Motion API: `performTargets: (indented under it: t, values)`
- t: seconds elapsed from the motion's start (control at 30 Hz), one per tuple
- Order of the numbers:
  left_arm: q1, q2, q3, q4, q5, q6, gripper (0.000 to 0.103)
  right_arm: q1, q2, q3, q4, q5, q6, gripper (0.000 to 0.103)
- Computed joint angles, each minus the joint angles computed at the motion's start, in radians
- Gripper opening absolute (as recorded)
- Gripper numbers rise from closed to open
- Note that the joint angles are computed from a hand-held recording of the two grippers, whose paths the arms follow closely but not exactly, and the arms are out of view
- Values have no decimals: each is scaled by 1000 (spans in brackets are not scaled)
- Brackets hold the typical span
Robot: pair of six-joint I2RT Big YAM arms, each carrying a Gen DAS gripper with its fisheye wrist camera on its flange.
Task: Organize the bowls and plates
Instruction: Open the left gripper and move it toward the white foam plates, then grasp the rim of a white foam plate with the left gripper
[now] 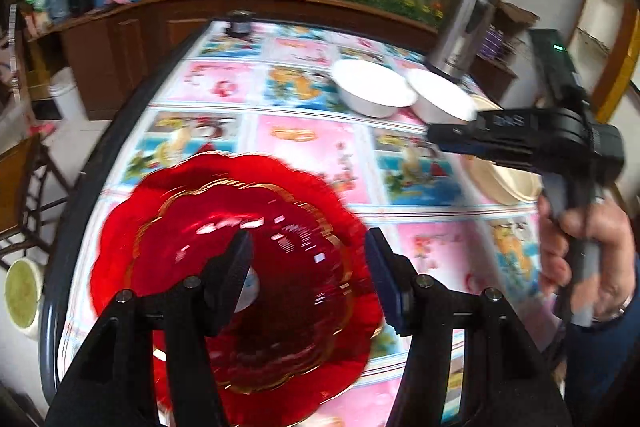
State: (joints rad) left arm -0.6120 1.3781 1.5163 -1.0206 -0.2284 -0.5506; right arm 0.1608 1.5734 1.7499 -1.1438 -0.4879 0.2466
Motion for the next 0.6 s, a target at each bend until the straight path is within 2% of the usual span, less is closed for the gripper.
performTargets:
  t: [0.07,0.17,0.23,0.4,0.47,0.53,0.6]
  values:
    - [22,54,90,-56,71,51,57,-10,41,51,-26,-6,24,24]
    - [53,132,233,-146,132,64,56,-22,96,119,-37,3,74,28]
    - [73,184,322,-180,171,79,57,-32,124,153,-28,6,119,36]
    - [135,340,538,-241,193,46,59,-27,211,252,-37,45,181,37]
    - [148,405,622,-273,160,45,59,-23,247,289,-57,44,193,37]
    - [167,463,690,-288,181,36,59,-18,269,308,-63,69,200,37]
    - [187,536,782,-332,210,11,59,-20,281,311,-57,76,202,37]
